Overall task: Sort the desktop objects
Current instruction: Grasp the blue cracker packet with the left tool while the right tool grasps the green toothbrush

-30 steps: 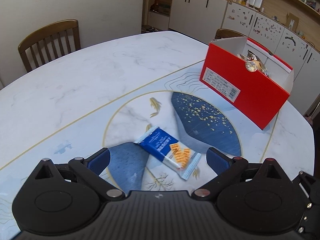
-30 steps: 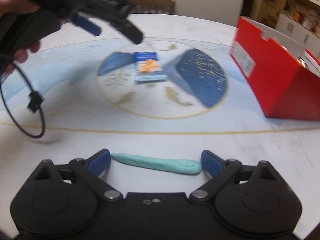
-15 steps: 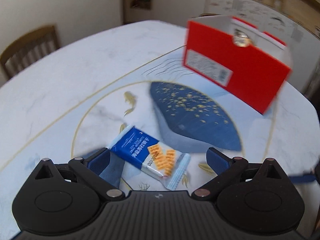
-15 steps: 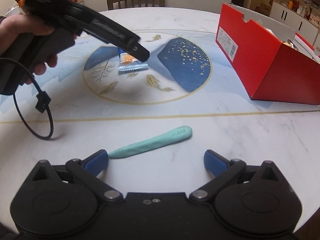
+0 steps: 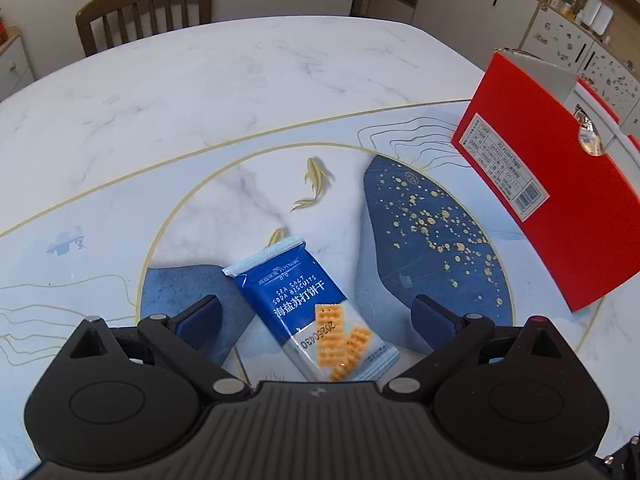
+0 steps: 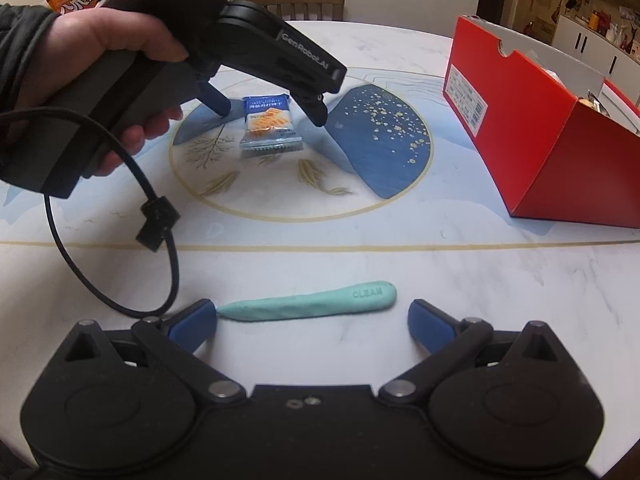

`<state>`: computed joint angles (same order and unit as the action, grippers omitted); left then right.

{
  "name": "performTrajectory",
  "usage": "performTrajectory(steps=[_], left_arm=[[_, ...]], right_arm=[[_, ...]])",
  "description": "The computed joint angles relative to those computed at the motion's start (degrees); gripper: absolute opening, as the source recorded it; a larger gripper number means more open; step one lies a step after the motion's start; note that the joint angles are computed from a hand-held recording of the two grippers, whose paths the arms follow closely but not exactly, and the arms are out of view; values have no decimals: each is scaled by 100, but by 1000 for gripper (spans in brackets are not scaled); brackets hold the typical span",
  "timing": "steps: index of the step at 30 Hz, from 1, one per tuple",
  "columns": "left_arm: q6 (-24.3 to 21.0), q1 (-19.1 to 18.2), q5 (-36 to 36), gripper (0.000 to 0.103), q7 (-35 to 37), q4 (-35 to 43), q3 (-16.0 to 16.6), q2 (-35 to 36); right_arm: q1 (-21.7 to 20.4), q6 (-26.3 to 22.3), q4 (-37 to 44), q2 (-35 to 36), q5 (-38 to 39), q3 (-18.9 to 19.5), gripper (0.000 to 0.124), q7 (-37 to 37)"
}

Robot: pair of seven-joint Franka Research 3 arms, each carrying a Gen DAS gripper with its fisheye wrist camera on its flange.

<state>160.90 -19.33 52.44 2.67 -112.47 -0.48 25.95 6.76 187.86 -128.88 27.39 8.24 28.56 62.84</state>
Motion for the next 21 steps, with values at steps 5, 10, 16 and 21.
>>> performTrajectory(steps=[5,10,16,21], left_arm=[[-213,-182,474,75,-472,26,145,-42],[-228,-147,965,52,-734,-11,123,-81],[-2,3,1236,43,-869,-60,48,-104],[100,41,1371,40,-985,-125,36,-154]], right_arm=[[-80,66,-18,24,-62,66,101,1],[-149,108,-5,58,-167,124,98,45],[-152,86,-8,44,-224,111,97,91],[23,1,30,-21,-121,-88,97,173]])
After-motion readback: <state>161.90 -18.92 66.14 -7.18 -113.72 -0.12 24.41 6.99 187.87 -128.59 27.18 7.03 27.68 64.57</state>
